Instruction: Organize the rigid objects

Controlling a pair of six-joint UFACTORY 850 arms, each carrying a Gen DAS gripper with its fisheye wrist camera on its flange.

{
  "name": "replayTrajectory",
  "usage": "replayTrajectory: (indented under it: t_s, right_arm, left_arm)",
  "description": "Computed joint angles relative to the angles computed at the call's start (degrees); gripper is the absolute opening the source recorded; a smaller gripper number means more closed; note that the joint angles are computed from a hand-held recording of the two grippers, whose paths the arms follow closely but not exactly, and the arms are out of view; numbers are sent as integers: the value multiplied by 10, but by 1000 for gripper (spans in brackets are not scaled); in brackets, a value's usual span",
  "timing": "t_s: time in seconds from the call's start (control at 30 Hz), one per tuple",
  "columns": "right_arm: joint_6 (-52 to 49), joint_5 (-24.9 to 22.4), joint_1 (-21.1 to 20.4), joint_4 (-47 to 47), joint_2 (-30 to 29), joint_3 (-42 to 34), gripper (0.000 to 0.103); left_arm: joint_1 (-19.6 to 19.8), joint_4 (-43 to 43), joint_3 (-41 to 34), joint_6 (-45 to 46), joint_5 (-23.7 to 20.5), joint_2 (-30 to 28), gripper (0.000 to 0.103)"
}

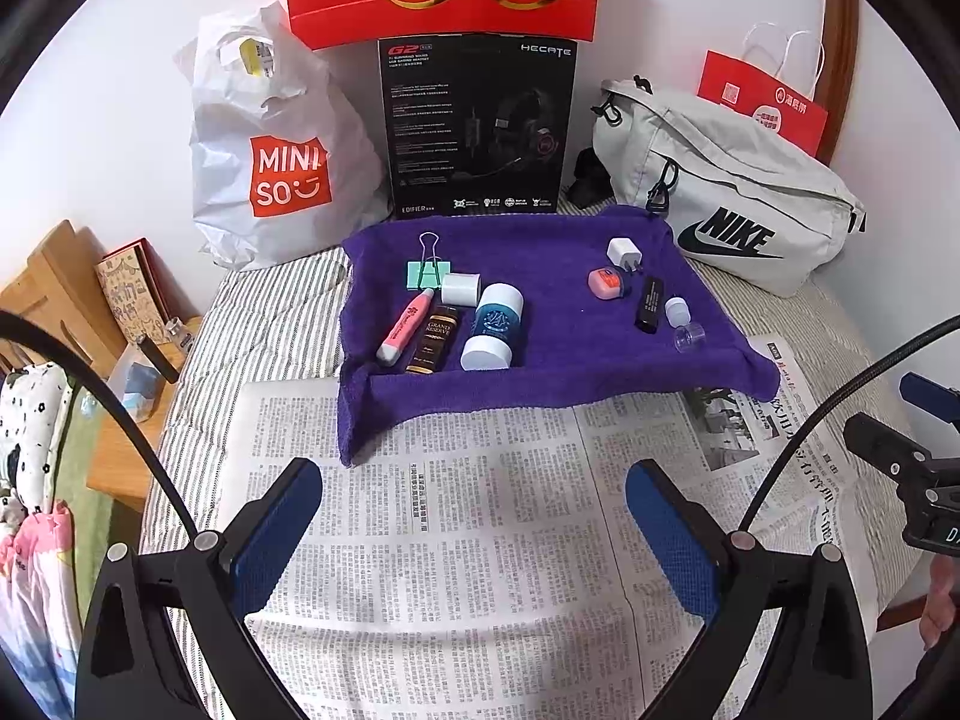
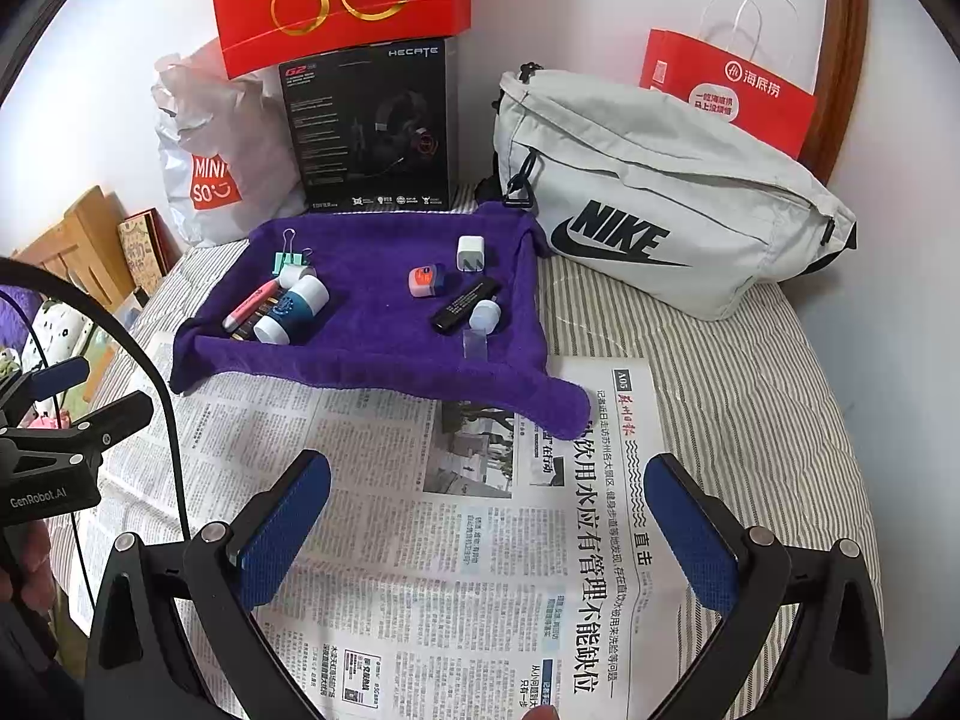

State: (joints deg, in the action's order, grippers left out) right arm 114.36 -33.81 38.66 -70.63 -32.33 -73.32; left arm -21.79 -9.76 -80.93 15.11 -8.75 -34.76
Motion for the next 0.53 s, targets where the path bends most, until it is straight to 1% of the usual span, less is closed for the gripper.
replayTrajectory:
  t_s: [0.3,0.37,0.43,0.47,0.5,0.53]
  right_arm:
    - [-2,0,1,2,1,1,103]
    - [-3,0,0,2,1,1,103]
    - [-2,0,0,1,1,2,103]
    - [-3,0,0,1,1,2,103]
    - [-3,1,1,1,2,3,103]
    - [-5,1,0,2,1,3,103]
  left_arm:
    - [-1,-17,4,15,3,4,102]
    - [-1,-6,4,4,3,4,102]
    - [-3,42,5,-44,5,5,102]
    - [-3,49,6,-52,7,5,102]
    - [-3,32,7,-36,8,6,102]
    - [-2,-2,6,-1,7,6,102]
